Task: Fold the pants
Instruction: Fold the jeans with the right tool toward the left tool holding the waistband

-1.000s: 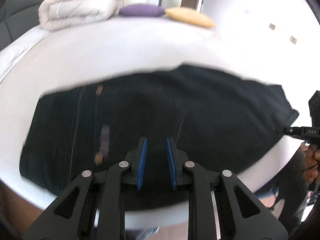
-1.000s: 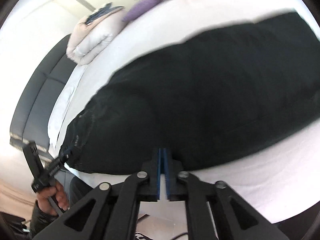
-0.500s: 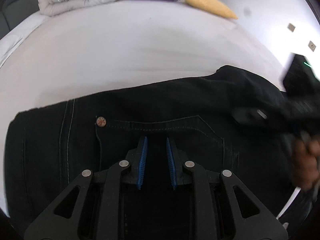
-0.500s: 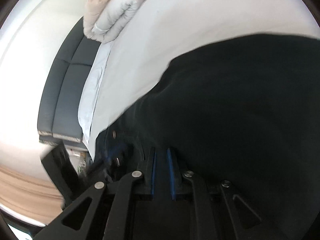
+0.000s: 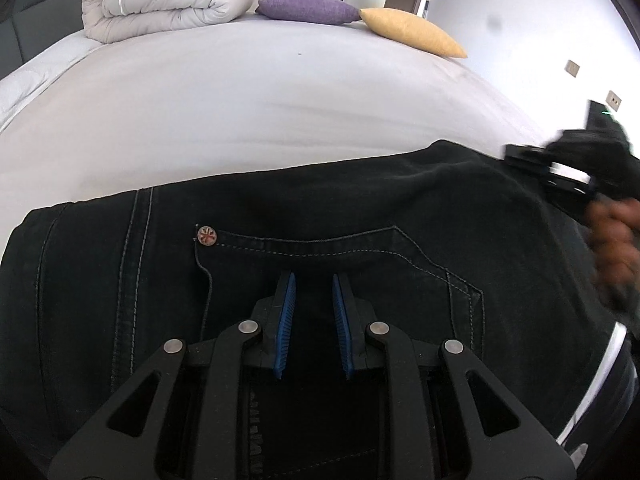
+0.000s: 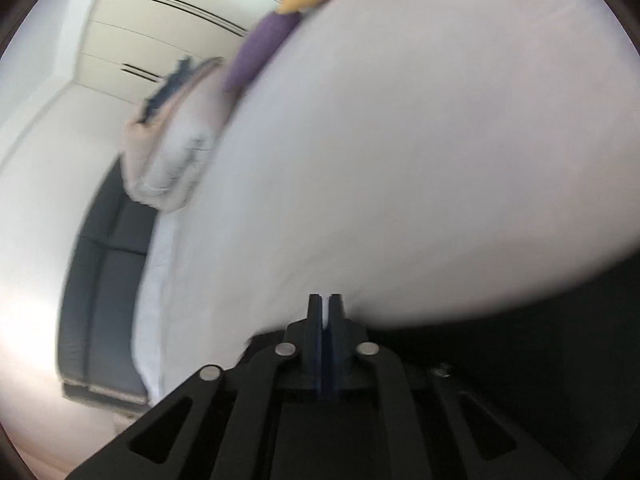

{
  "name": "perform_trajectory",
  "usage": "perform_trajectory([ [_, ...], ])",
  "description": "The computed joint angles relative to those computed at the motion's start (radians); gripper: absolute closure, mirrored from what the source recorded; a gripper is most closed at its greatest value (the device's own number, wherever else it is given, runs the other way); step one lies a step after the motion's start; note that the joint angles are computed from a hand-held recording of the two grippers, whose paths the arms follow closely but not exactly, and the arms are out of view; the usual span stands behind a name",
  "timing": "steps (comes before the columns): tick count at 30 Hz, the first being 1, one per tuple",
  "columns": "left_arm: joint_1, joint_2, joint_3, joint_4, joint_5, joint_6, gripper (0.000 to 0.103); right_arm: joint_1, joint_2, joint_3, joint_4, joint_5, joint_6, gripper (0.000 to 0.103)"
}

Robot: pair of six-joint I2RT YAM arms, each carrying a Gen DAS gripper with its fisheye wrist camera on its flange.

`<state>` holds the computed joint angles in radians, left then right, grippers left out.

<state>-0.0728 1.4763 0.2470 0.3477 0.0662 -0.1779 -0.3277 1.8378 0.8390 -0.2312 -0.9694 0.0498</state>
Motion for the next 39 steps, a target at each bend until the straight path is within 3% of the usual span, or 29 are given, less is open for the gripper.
perform_trajectory([
  [2,-0.002,-0.010,-0.009,-0.002,-0.007,0.002,0.084,0.060,-0.061,-0.067,-0.145,-0.034,-0.150,0.082],
  [3,-0.004,-0.008,-0.008,-0.001,-0.007,0.002,0.084,0.096,-0.073,-0.113,-0.139,-0.025,-0.170,0.073],
  [5,-0.007,0.007,0.000,0.005,-0.007,-0.002,0.084,0.119,-0.069,-0.176,-0.063,0.005,-0.162,0.080],
  [6,-0.007,0.013,0.004,0.006,-0.006,-0.003,0.084,0.095,-0.043,-0.182,-0.041,0.007,-0.163,0.103],
  [8,-0.010,0.012,0.007,0.000,-0.010,-0.003,0.084,-0.023,0.078,-0.087,-0.160,-0.072,-0.213,0.103],
  [11,-0.022,0.031,0.016,0.011,-0.023,-0.009,0.084,-0.254,0.108,0.013,-0.251,-0.042,-0.269,0.103],
  [15,-0.032,0.043,0.020,0.020,-0.032,-0.016,0.084,-0.599,0.287,0.310,-0.423,-0.063,-0.351,0.103],
  [18,-0.037,0.048,0.017,0.029,-0.040,-0.018,0.084,-0.768,0.343,0.478,-0.398,-0.047,-0.340,0.103],
  [20,-0.046,0.051,0.015,0.035,-0.052,-0.023,0.084,-0.804,0.386,0.579,-0.418,-0.044,-0.332,0.103],
  [21,-0.050,0.053,0.014,0.039,-0.057,-0.024,0.084,-0.808,0.356,0.585,-0.361,0.007,-0.314,0.103],
  [23,-0.054,0.052,0.010,0.046,-0.061,-0.029,0.084,-0.816,0.302,0.566,-0.232,0.135,-0.204,0.103],
  [25,-0.056,0.052,0.008,0.048,-0.064,-0.030,0.084,-0.855,0.317,0.618,-0.283,0.085,-0.119,0.099],
  [26,-0.058,0.051,0.010,0.044,-0.066,-0.032,0.084,-0.863,0.272,0.576,-0.289,0.045,-0.128,0.099],
  [28,-0.062,0.040,0.016,0.023,-0.072,-0.035,0.084,-0.851,0.198,0.519,-0.394,-0.014,-0.272,0.099],
  [31,-0.118,-0.037,0.086,-0.179,-0.144,-0.110,0.084,-0.748,0.019,0.277,-0.604,-0.081,-0.565,0.093],
  [32,-0.146,-0.086,0.107,-0.247,-0.132,-0.156,0.084,-0.700,-0.037,0.195,-0.627,-0.075,-0.598,0.093],
  [35,-0.302,-0.190,0.121,-0.282,-0.135,-0.224,0.084,-0.478,-0.097,-0.023,-0.551,-0.058,-0.570,0.093],
  [38,-0.445,-0.099,0.188,-0.289,-0.183,-0.218,0.084,-0.295,-0.174,-0.173,-0.425,0.030,-0.517,0.093],
  [39,-0.452,-0.047,0.202,-0.276,-0.176,-0.212,0.084,-0.257,-0.178,-0.197,-0.359,0.038,-0.494,0.098],
])
